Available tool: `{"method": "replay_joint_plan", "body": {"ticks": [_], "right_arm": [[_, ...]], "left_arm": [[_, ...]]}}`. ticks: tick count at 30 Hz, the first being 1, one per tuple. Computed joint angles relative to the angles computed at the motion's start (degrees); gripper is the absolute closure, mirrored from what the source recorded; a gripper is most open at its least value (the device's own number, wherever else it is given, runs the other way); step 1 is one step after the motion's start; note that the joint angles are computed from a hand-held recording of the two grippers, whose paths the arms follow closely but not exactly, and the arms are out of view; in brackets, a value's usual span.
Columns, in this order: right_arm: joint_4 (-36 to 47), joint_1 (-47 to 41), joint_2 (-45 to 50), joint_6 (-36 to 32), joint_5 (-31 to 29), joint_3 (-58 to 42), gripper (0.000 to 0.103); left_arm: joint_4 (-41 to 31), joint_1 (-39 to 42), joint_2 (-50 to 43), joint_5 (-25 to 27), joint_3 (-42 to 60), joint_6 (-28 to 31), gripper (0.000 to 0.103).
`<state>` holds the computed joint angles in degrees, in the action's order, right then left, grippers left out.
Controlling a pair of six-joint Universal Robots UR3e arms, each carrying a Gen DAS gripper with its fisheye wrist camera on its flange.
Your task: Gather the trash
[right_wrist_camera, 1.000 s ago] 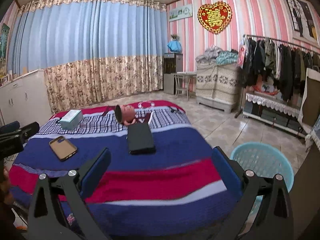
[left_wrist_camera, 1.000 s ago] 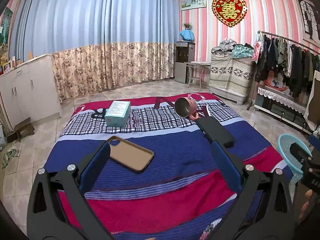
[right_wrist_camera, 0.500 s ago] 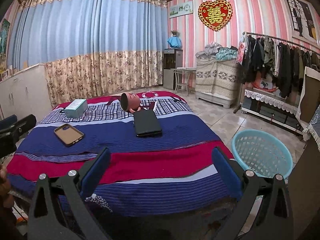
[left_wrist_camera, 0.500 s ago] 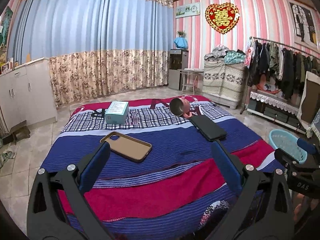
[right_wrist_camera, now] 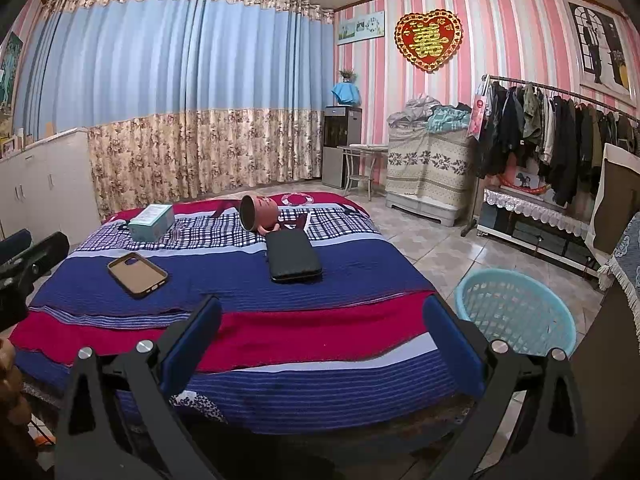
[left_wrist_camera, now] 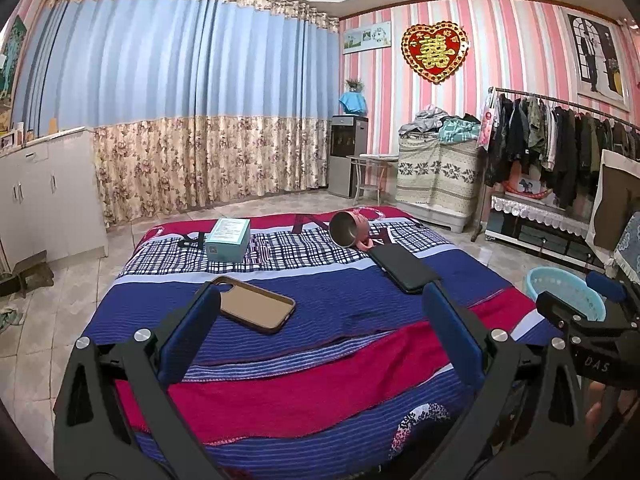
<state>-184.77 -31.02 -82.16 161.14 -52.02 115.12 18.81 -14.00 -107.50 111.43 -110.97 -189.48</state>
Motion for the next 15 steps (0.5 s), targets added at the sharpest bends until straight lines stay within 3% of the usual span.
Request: {"method": "replay_joint_plan", "body": {"ticks": [15], "right_arm": [[-1.5, -0.4, -0.1, 1.1, 0.1, 1.0, 0.004]], "left_arm": [[0.8, -0.2, -0.4, 0.4, -0.1, 0.6, 0.005]]}}
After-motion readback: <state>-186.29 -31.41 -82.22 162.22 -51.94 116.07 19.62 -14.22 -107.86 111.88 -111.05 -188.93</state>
